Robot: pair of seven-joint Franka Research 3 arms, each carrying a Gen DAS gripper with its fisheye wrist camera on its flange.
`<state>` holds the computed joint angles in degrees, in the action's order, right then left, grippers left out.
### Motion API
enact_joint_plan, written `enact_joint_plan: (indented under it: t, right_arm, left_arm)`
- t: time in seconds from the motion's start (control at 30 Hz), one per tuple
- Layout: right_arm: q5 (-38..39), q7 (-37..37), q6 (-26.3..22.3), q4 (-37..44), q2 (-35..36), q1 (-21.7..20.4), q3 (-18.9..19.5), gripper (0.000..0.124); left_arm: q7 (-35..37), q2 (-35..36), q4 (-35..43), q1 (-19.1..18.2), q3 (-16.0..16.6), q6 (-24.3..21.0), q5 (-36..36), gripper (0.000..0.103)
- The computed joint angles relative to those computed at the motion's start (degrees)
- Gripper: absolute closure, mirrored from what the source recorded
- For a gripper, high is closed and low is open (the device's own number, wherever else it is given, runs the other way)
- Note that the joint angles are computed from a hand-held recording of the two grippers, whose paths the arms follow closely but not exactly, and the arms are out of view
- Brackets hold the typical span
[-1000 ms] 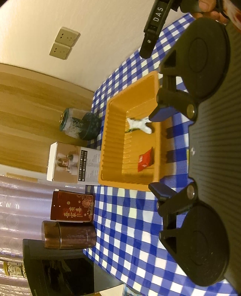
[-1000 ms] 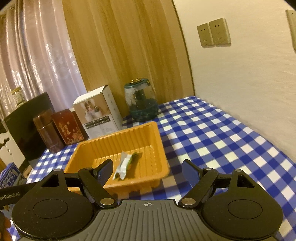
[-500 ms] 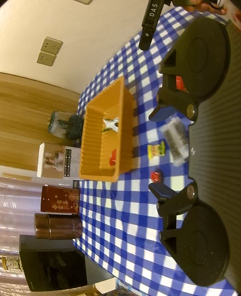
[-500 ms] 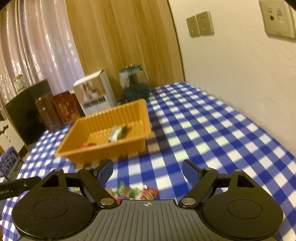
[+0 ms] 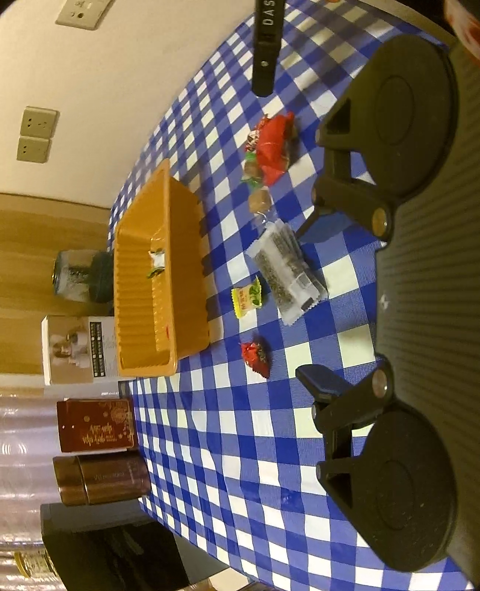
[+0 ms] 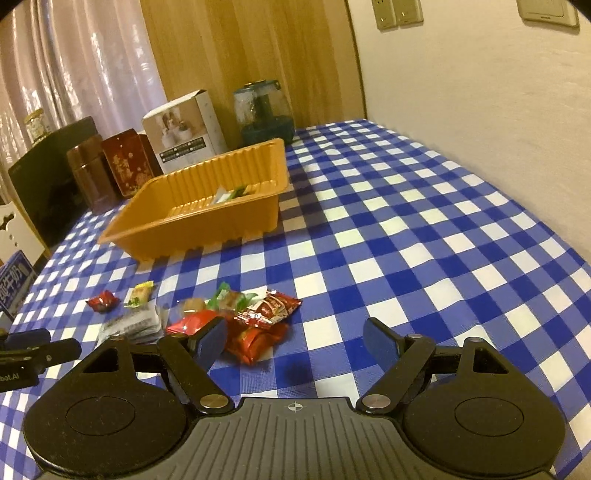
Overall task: Organize snacks
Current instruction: 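Move both open tools back from the tray toward the remaining snacks, then grasp the clear sesame bar packet with the left tool while the right tool grasps a red-brown candy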
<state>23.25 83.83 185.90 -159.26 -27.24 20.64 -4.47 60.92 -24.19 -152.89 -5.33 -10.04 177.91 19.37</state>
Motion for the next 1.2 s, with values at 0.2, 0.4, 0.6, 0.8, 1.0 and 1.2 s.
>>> enact_joint_plan:
  t: [0.2, 0.4, 0.6, 0.8, 1.0, 1.2]
  right_arm:
    - [-0.1, -0.2, 0.0, 0.9, 1.6, 1.4, -0.6, 0.043]
    - [0.5, -1.1, -0.9, 2.9, 4.4, 3.9, -2.3, 0.054]
    - [1.7, -1.0, -1.9, 4.8, 7.2, 3.2, -0.8, 0.064]
    - [1.1, -0.7, -0.9, 5.7, 9.3, 0.2, 3.1, 0.07]
    - [-1.0, -1.1, -1.4, 5.4, 8.9, -1.7, 4.6, 0.093]
    - [-0.7, -0.9, -2.4, 4.4, 7.3, -1.9, 4.2, 0.094]
  left_arm:
    - [1.9, 1.9, 0.8, -0.8, 1.3, 0.3, 0.1, 0.033]
    - [5.4, 4.6, 2.3, -2.1, 3.0, 1.1, -0.4, 0.033]
    - [8.7, 6.6, 3.2, -4.1, 4.9, 1.9, -2.5, 0.033]
    - [11.9, 8.4, 4.3, -5.4, 6.1, 3.3, -4.1, 0.033]
    - [16.6, 10.2, 5.5, -9.8, 10.0, 3.6, -7.9, 0.033]
    - [23.0, 11.4, 6.5, -14.0, 13.0, 2.8, -12.6, 0.033]
